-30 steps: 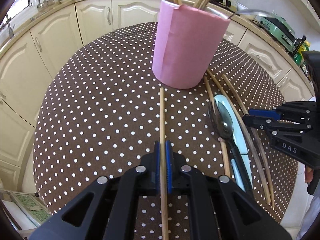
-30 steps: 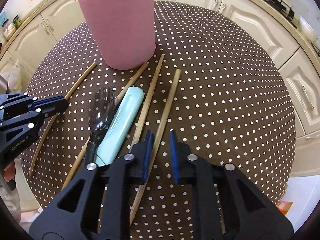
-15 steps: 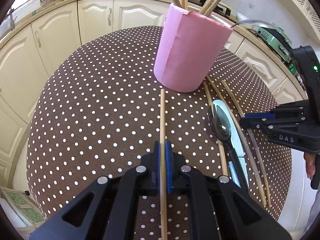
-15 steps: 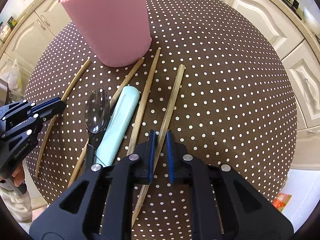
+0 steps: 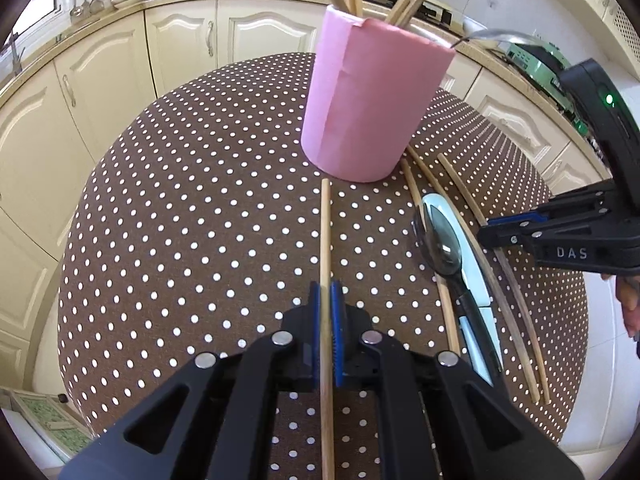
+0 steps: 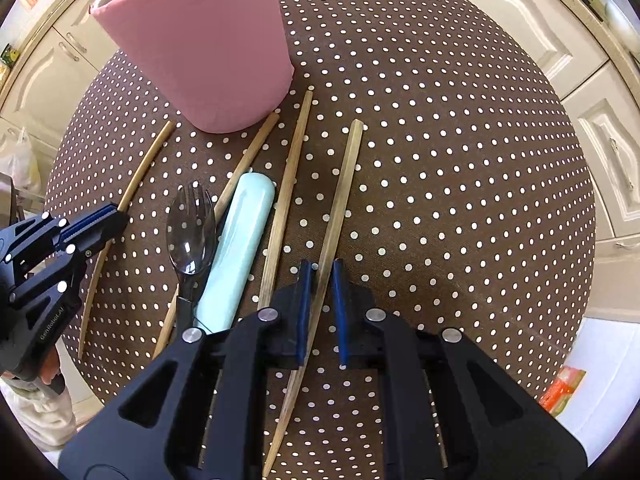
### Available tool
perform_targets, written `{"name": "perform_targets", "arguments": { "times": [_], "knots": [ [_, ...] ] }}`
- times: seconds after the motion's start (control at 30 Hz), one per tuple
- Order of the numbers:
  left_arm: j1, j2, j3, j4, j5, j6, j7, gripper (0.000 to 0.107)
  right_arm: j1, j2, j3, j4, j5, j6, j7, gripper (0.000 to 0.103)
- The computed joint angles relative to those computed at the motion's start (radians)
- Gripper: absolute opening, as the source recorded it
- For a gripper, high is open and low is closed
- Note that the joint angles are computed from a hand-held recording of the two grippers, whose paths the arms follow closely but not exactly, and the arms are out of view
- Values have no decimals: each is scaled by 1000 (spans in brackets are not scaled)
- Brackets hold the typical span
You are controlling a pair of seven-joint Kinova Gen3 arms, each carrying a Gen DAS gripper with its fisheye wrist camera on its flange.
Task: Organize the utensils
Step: 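Close the right tool on another wooden chopstick while the left tool holds its chopstick, then lift both held chopsticks upright above the pink cup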
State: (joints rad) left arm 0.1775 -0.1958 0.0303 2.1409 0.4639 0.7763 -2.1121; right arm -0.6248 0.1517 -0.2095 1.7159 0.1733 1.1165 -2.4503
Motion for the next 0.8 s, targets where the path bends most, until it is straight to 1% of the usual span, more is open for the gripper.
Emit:
{"name": "perform_targets", "arguments": {
  "times": [0.03, 0.13, 0.17, 0.2, 0.3, 0.4, 0.57, 0.63, 0.73, 0.8],
  "knots": [
    [0, -2, -1, 3, 3, -3, 0, 5, 0, -5, -6, 8, 12, -6, -8, 11],
    [-1, -20, 0, 14, 3, -18, 11, 5, -51, -32, -6, 47, 82, -25, -71, 10],
    [2, -39, -10, 27, 16, -32, -1, 5, -49, -46, -19, 69, 100, -48, -103, 7],
    [6, -55, -21, 37, 29, -40, -12, 5, -51, -67, -24, 100, 111, -87, -130, 6],
    [21, -116, -65, 72, 83, -71, -49, 5, -54, -120, -47, 181, 161, -175, -211, 6],
    [35, -171, -90, 104, 111, -105, -59, 5, -42, -185, -75, 272, 216, -268, -318, 6],
    [102, -261, -173, 144, 180, -134, -126, 5, 10, -297, -145, 370, 286, -367, -443, 6],
    [128, -315, -192, 164, 211, -159, -145, 5, 41, -356, -188, 407, 321, -393, -500, 6],
    [192, -368, -227, 176, 259, -201, -172, 5, 106, -449, -280, 458, 390, -427, -603, 6],
    [262, -393, -265, 190, 306, -244, -206, 5, 144, -515, -319, 491, 400, -462, -642, 6]
  ]
}}
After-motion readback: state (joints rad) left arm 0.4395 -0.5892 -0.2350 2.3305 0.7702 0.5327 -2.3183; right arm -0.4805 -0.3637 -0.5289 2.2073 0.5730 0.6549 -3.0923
